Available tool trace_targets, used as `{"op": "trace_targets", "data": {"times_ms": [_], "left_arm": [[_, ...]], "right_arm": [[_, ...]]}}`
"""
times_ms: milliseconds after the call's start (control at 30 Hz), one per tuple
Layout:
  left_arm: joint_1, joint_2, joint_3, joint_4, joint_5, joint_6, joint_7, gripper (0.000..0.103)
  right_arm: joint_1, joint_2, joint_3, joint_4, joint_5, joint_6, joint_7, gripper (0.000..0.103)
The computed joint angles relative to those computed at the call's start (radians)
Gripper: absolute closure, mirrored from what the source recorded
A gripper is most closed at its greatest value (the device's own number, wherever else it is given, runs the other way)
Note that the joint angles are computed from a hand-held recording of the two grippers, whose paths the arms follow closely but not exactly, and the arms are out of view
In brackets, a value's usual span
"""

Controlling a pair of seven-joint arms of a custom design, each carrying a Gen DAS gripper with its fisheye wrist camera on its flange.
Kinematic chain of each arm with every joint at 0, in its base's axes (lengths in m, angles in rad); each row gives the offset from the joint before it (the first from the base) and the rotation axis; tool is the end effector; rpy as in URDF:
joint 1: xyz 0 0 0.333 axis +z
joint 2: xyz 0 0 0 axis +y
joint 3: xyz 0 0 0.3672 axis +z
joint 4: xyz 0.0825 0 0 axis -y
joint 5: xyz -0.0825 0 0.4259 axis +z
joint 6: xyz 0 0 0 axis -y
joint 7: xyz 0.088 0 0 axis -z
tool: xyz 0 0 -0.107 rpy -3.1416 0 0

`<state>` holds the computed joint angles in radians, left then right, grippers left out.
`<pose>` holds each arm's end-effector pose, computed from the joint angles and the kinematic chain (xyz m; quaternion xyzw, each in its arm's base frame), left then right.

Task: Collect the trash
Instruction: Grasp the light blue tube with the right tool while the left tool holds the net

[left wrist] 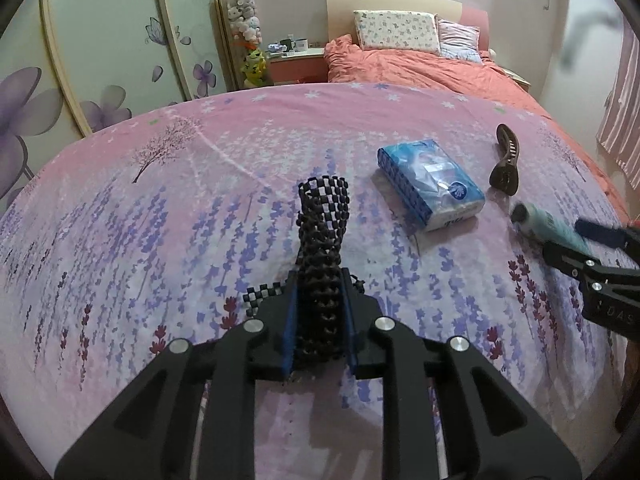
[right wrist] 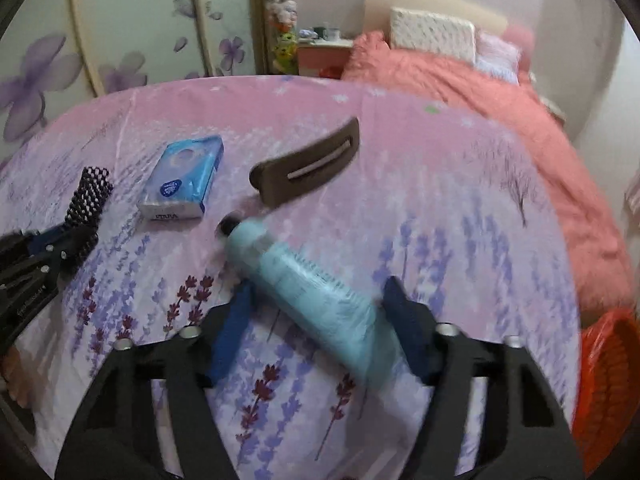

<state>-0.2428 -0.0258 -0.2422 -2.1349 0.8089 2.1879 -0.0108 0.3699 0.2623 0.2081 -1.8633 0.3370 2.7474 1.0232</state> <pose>0.5277 -0.2492 0.4643 -0.8414 0.4246 -0.1157 0.3136 0.6106 0.3673 0.4773 -0.8803 0.3415 -0.1141 0.3088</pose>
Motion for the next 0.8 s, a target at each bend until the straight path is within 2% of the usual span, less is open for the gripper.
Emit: {"op": "trace_targets", "data": {"times_ms": [100,167,233,267,333,500,567,600,633,800], "left_arm": [[0.004,0.001,0.004,-0.004,0.003,0.019,-0.010,0.082],[0.006,-0.002,0.005,-0.009,0.005,0.029,-0.016,0.082],[0.009,-0.010,0.006,-0.020,0.005,0.041,-0.022,0.082],[0.010,-0.010,0.005,-0.020,0.005,0.044,-0.023,0.082],[0.012,-0.011,0.004,-0.022,0.005,0.044,-0.023,0.082],[0.014,-0.012,0.003,-0.024,0.005,0.045,-0.022,0.082],[0.015,-0.012,0.002,-0.024,0.005,0.045,-0.023,0.082],[0.015,-0.012,0.002,-0.024,0.004,0.045,-0.023,0.082],[0.015,-0.012,0.002,-0.024,0.004,0.046,-0.024,0.082],[0.021,-0.023,0.004,-0.041,0.007,0.068,-0.032,0.082]], "right_arm": [[-0.046,-0.054,0.039,-0.050,0.134,-0.056,-0.085,0.061],[-0.062,-0.091,0.047,-0.076,0.237,-0.133,-0.175,0.063],[-0.046,-0.114,0.029,-0.098,0.265,-0.149,-0.208,0.062],[-0.028,-0.125,0.019,-0.119,0.257,-0.117,-0.204,0.060],[-0.001,-0.121,0.002,-0.126,0.236,-0.070,-0.176,0.046],[0.033,-0.065,-0.010,-0.076,0.199,-0.014,-0.041,0.046],[0.050,-0.054,-0.016,-0.079,0.145,0.037,0.013,0.057],[0.065,-0.054,-0.028,-0.089,0.090,0.068,0.060,0.067],[0.064,-0.057,-0.026,-0.098,0.069,0.082,0.076,0.071],[0.012,-0.118,0.011,-0.178,0.138,0.092,0.005,0.071]]}}
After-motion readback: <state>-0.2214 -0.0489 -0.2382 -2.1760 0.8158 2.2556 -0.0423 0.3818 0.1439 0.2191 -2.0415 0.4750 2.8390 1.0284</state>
